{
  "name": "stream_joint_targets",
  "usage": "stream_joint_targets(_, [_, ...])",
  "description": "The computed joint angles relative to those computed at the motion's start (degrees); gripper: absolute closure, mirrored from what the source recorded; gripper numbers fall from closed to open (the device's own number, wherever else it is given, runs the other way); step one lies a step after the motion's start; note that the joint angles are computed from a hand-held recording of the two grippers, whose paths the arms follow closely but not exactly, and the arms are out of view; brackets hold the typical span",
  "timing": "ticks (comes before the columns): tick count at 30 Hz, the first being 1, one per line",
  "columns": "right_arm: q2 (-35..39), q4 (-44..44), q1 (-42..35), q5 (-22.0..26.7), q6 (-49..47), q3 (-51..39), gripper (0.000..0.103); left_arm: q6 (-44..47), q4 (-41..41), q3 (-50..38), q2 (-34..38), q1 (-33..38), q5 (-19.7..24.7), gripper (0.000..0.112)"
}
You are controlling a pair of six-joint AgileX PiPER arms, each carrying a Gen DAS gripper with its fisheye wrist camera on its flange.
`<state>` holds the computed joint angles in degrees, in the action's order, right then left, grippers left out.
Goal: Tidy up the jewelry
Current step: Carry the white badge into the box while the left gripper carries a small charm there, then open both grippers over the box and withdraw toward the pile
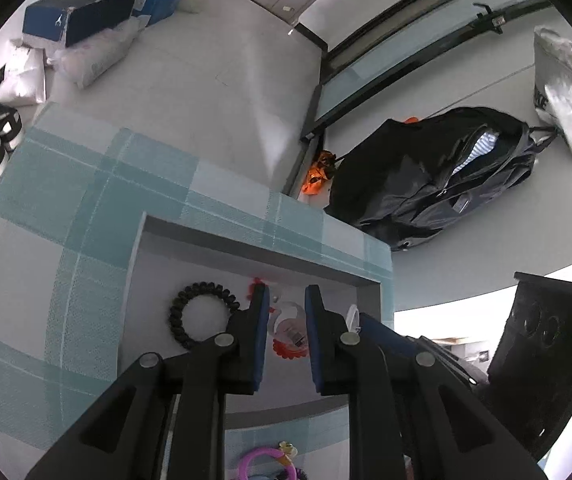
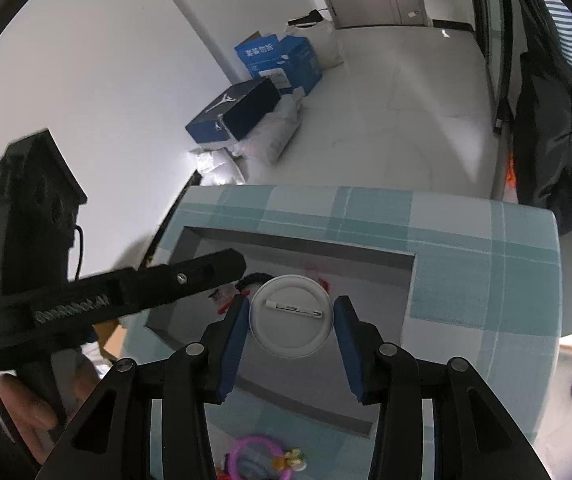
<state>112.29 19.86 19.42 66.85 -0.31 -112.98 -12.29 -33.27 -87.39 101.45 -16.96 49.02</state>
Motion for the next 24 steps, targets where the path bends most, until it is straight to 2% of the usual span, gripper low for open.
stream_joint_targets(1, [0.0,-0.5,-0.1,-0.1,0.0,0.1,0.06,-2.4,2.7,-1.3,0.4,-0.5,1.0,0.098])
stream_joint_targets(2, [0.2,-0.9,-0.1,0.1,-0.1,-0.3,0.055,-3.0,3.6,-2.3,0.9,-0.4,2.1,0.094])
stream_joint_targets(3, [0.3,-1.3,-0.2,0.3,0.0,-0.5,0.047,-2.8,3.8,-2.6,1.0,-0.4,2.6,0.084])
stream_joint_targets(4, [0.3,-1.5,-0.4,0.4,0.2,-0.6,0.043,-3.4,4.7,-2.2,0.6,-0.4,2.1,0.076])
stream_joint_targets(5, [-0.5,-1.0,-0.8,-0.5,-0.4,0.2,0.036,-3.9,4.9,-1.5,0.1,-0.4,1.2,0.057])
stream_joint_targets(6, [-1.1,0.0,-1.4,-1.1,-1.3,1.0,0.033,-5.0,5.7,-0.5,-0.9,-0.3,0.3,0.043])
stream_joint_targets(8, [-1.8,1.1,-2.1,-1.7,-2.2,1.7,0.031,-6.9,7.9,0.6,-2.2,-0.6,-1.2,0.041])
stream_joint_targets(12, [-3.7,-0.9,-1.6,-3.1,-2.2,3.5,0.022,-9.1,12.5,0.2,-3.0,-1.8,-0.4,0.041])
stream_joint_targets(24, [-8.1,-1.2,-3.1,-6.0,-2.1,7.9,0.019,-20.6,31.7,0.8,-6.5,-7.7,-0.3,0.041])
